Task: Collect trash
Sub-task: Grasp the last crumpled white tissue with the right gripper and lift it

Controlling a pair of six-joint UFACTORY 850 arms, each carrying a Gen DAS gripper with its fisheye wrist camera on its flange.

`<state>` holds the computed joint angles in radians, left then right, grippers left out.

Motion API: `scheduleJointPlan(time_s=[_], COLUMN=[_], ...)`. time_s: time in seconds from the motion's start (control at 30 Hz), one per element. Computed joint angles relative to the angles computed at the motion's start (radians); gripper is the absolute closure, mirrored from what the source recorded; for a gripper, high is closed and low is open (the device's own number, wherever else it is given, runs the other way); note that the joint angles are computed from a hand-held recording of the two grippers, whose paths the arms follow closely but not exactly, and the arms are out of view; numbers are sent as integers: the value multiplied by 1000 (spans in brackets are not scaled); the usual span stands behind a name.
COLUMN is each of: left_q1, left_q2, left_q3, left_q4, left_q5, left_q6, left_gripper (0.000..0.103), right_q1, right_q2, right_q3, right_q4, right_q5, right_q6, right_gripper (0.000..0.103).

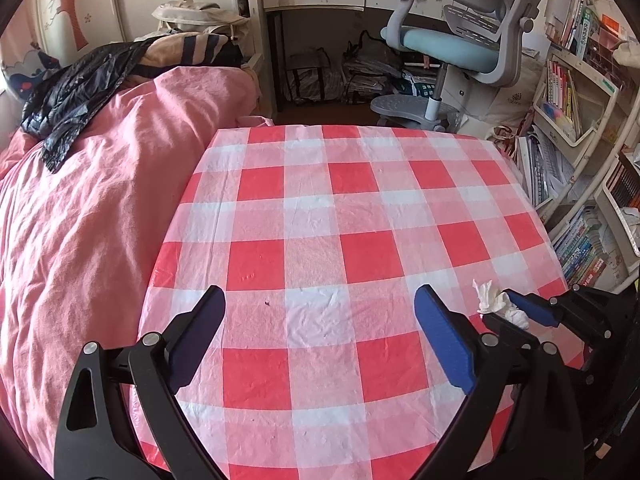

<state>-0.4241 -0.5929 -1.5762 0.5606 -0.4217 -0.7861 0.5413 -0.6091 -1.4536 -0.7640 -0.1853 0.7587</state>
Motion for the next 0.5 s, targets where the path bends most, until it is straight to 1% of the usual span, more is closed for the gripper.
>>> scheduleJointPlan(time_s=[0.17, 0.5], left_q1=[-3, -2], left_q2=[-4, -12], left_q3=[-4, -10], left_q4=[8, 50], left_q5=[5, -3], left_q6=[-6, -25], left_gripper=[10, 8], right_q1=[-6, 9], right_q2=[2, -23], right_q3=[8, -23], right_q4=[-30, -16], right_q5=[-9, -21], right_q6=[21, -13], right_gripper=[80, 80])
